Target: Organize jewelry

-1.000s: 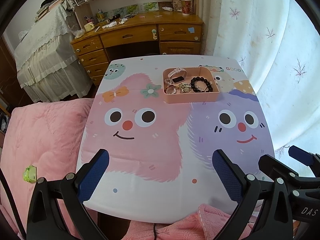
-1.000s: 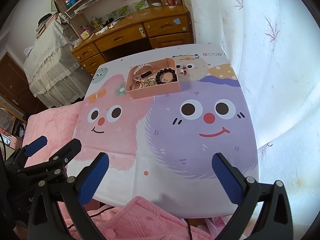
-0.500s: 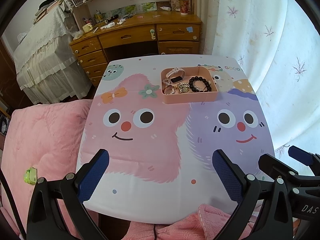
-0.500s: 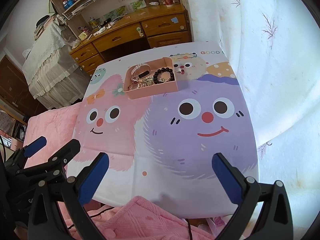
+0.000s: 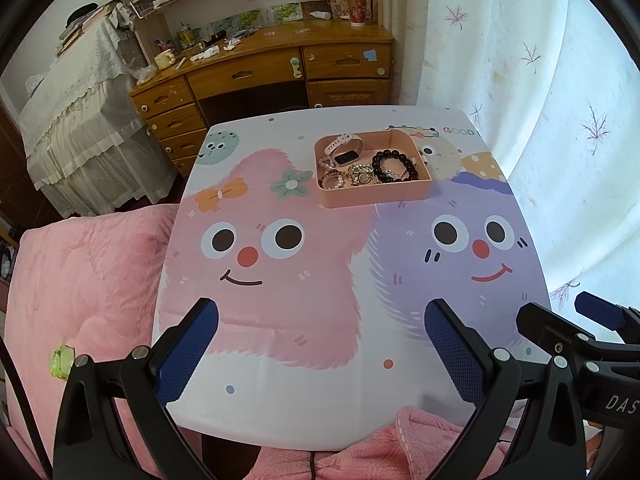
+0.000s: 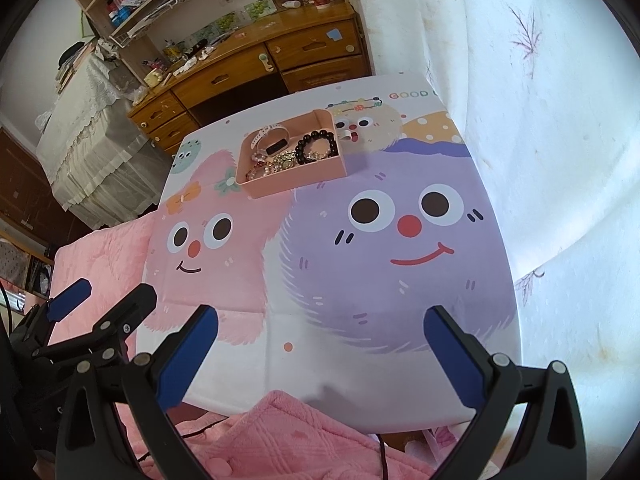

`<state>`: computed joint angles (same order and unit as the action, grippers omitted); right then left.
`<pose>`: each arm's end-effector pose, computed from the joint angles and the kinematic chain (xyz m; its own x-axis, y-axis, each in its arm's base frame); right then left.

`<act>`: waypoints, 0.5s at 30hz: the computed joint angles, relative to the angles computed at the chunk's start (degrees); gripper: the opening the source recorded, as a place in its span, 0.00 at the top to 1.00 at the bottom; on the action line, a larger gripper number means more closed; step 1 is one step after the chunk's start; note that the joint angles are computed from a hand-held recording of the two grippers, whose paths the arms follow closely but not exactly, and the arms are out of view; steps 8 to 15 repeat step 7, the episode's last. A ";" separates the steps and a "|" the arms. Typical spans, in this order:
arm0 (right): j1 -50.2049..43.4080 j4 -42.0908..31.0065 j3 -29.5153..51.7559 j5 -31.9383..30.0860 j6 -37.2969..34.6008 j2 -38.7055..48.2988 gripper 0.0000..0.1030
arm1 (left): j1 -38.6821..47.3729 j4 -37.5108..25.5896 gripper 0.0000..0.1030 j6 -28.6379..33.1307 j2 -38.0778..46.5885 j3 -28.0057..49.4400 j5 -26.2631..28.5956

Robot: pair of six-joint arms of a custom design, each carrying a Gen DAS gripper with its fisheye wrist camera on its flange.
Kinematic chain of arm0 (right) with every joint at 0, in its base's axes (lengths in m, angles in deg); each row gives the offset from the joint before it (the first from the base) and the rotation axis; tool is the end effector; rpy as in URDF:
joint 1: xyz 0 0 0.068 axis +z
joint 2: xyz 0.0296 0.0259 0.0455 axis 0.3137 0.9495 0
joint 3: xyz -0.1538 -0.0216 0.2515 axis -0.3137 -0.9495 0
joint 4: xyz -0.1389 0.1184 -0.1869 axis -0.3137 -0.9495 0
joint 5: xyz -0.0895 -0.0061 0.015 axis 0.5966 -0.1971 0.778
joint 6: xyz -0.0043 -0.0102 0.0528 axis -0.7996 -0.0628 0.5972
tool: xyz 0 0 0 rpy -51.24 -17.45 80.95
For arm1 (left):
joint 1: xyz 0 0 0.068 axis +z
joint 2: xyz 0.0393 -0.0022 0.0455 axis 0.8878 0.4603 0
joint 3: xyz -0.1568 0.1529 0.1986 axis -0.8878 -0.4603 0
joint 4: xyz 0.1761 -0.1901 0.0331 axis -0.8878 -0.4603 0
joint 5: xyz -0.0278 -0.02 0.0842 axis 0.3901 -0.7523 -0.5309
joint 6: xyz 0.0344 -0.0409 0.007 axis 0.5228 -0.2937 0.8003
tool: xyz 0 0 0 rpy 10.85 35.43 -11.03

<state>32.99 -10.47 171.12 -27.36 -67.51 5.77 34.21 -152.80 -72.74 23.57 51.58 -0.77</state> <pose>0.1584 0.0476 0.4176 -0.9220 0.0153 -0.3870 -0.0891 0.9640 0.2506 0.1432 -0.0635 0.4264 -0.8645 -0.0705 -0.4977 -0.1231 0.9897 0.0736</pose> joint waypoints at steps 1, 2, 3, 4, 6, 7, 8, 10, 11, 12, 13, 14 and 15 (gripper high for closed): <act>-0.05 -0.03 0.00 -0.04 0.24 0.21 0.00 | 0.54 0.13 0.01 0.62 -0.02 -0.06 0.40; 0.30 -0.07 -0.09 0.12 0.87 0.28 0.00 | 1.05 0.35 0.01 1.19 -0.01 -0.19 0.75; 0.39 -0.12 0.02 0.14 1.17 0.53 0.00 | 1.78 0.58 0.01 1.97 -0.08 -0.38 1.23; 0.66 -0.15 -0.04 0.21 1.69 0.74 0.00 | 2.61 0.85 0.01 2.78 -0.14 -0.60 1.76; 0.84 -0.15 -0.21 -0.12 2.36 1.36 0.00 | 4.55 1.39 0.01 4.50 -0.34 -1.20 3.09; 1.23 -0.23 -0.45 -0.21 3.09 1.67 0.00 | 5.86 1.66 0.01 5.60 -0.50 -1.56 3.97; 1.23 -0.23 -0.45 -0.21 3.09 1.67 0.00 | 5.86 1.66 0.01 5.60 -0.50 -1.56 3.97; 1.23 -0.23 -0.45 -0.21 3.09 1.67 0.00 | 5.86 1.66 0.01 5.60 -0.50 -1.56 3.97; 1.23 -0.23 -0.45 -0.21 3.09 1.67 0.00 | 5.86 1.66 0.01 5.60 -0.50 -1.56 3.97; 1.23 -0.23 -0.45 -0.21 3.09 1.67 0.00 | 5.86 1.66 0.01 5.60 -0.50 -1.56 3.97; 1.23 -0.23 -0.45 -0.21 3.09 1.67 0.00 | 5.86 1.66 0.01 5.60 -0.50 -1.56 3.97; 1.23 -0.23 -0.45 -0.21 3.09 1.67 0.00 | 5.86 1.66 0.01 5.60 -0.50 -1.56 3.97; 1.23 -0.23 -0.45 -0.21 3.09 1.67 0.00 | 5.86 1.66 0.01 5.60 -0.50 -1.56 3.97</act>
